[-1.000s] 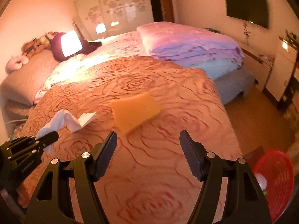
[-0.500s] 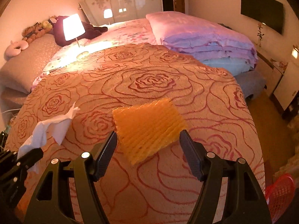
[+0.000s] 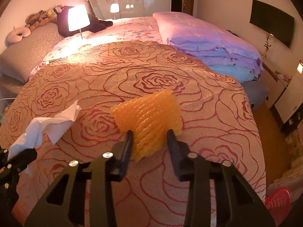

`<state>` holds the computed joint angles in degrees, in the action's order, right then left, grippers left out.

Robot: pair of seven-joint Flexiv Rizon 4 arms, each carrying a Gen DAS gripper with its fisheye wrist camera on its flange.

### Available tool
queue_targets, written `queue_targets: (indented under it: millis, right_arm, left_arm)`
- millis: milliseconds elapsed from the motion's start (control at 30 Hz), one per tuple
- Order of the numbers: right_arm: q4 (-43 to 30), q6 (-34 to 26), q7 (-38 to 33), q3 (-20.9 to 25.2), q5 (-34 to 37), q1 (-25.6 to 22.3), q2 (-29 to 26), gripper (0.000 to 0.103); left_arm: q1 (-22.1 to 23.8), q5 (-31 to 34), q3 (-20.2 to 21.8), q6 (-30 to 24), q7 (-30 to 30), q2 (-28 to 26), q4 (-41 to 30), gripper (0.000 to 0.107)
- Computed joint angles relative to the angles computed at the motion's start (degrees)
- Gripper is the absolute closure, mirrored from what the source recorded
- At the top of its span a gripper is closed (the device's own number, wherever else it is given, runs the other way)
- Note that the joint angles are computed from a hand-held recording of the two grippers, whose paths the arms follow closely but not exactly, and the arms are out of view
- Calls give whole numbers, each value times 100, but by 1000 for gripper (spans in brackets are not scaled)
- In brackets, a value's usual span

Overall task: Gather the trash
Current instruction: 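Grasp the white paper napkin with the left tool while the right tool grasps the orange mesh pad, then carry the white napkin and orange mesh pad over the red basket with both tools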

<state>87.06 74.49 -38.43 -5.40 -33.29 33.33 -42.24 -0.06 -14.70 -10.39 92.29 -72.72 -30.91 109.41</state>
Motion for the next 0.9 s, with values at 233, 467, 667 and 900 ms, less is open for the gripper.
queue_targets:
  millis: [233,467,667,900]
  right_arm:
    - [627,527,546,-310,-81,196,302,81]
    - [1661,1446,1447,-1359,-377,956,816,81]
    - [2550,2172,1770,-2902,-201,2233,1186,81]
    - [3400,2607,1538,-4632,545,3832,1329,81]
  left_arm:
    - [-10,41,-22,74,5,49,33,100]
    - [35,105,-161,216,45,128,120,100]
    - [125,186,-381,365,96,236,227,100]
    - [230,294,-636,483,156,364,320,100]
